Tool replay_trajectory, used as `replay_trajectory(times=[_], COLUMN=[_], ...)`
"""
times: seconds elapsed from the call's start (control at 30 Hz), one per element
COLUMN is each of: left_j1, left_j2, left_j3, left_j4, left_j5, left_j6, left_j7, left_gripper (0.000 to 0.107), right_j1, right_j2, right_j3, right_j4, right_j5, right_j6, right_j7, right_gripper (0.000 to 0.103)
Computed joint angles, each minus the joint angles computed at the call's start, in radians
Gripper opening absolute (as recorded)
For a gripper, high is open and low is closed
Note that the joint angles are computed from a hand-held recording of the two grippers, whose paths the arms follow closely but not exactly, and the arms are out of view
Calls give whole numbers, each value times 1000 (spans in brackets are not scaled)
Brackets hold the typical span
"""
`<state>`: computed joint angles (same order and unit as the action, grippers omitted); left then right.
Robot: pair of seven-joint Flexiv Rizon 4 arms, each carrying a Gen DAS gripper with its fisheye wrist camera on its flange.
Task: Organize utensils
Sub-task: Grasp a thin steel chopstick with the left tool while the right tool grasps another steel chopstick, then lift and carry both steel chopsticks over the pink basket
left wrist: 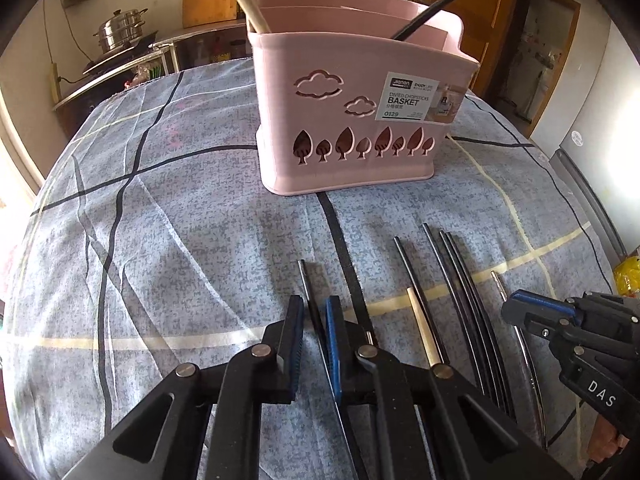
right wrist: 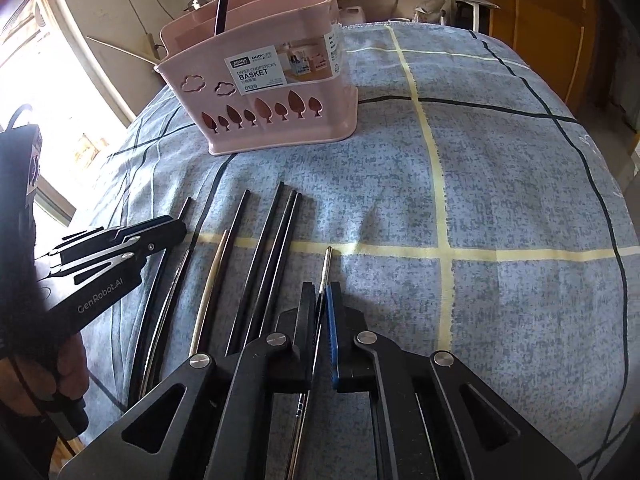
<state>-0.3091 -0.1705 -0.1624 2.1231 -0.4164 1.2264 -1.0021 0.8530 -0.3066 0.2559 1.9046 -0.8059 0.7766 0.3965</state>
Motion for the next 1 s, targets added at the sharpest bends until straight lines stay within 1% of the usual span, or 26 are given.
replay_trajectory(times=[0.1, 0.27, 0.3, 0.37, 0.43, 0.63, 0.8, 1.0], left_j1=[-7, -6, -4, 1, 12, 14, -10, -47], left_j2=[-9, -13, -14, -14, -10, 49, 112, 182], left_j3=[7, 4, 3, -1, -9, -21, -1, 32], left_j4=[-16, -22, -23, -27, -30, -1, 0, -15], left_j5=[44, 58, 56, 40, -3, -163, -275, -404], left_j6=[-2, 0, -2, -15, -42, -45, -53, -50], left_j7=[-22, -22, -21, -20, 3, 116, 197, 288], left_gripper=[11, 10, 7, 7, 6, 6, 5, 4], right_j1=[-6, -12, -12, -12, -12, -10, -17, -26], right_j2=[-11, -20, -21, -20, -16, 35, 83, 130], right_j3=[3, -4, -5, -5, -5, -10, 2, 23], right_j4=[-22, -36, -38, -39, -35, -2, 0, -16], right_j5=[27, 45, 49, 54, 54, -18, -90, -167], right_j6=[-14, -12, -12, -14, -5, -1, -44, -118], right_j7=[-41, -83, -88, -96, -99, -36, -8, 8], right_gripper=[5, 5, 4, 4, 4, 4, 4, 4])
